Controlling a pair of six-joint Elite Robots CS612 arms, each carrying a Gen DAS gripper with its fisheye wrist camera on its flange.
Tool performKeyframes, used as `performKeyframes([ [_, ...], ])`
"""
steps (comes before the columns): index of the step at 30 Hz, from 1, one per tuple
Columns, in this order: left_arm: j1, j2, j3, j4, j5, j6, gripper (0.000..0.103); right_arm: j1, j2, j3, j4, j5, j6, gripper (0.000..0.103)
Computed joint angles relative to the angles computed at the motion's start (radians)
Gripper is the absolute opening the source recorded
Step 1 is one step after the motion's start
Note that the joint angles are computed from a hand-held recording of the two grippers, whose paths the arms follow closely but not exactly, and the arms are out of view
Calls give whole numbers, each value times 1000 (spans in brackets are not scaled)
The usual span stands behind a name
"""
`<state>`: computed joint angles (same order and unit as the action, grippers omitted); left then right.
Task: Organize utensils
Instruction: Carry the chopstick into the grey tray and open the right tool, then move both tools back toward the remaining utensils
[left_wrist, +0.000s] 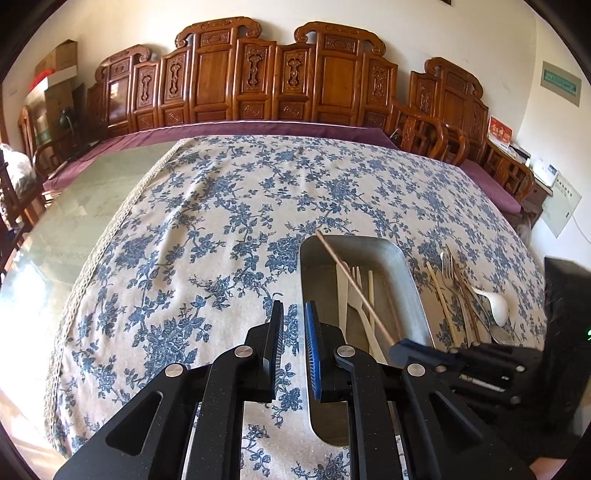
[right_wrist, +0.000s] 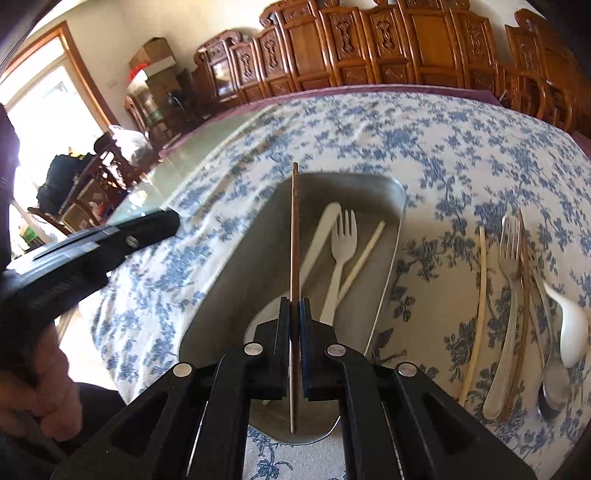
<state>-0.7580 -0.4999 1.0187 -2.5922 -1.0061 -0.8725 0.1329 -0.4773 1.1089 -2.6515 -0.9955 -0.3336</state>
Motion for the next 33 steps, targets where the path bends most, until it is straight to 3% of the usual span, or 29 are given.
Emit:
performKeyframes([
  [6, 0, -2, 3, -3, 0, 4, 11, 3, 9, -11, 17, 5, 13, 9],
  [12, -2, 7, -13, 4, -4, 10, 11, -1, 6, 0, -53, 0, -5, 10],
  [17, -4, 19, -34, -4, -15, 23, 11, -27, -16, 27, -117, 0, -26, 10],
  [24, -15, 58, -102, -13, -41, 80, 20, -76, -42, 69, -213, -86, -67, 9],
  [27, -20, 78, -138, -8, -54, 102, 26, -98, -40, 66, -219, -123, -40, 9],
  [33, -27, 111, -200, 12, -74, 126, 30, -127, -30, 55, -227, -166, -30, 9],
])
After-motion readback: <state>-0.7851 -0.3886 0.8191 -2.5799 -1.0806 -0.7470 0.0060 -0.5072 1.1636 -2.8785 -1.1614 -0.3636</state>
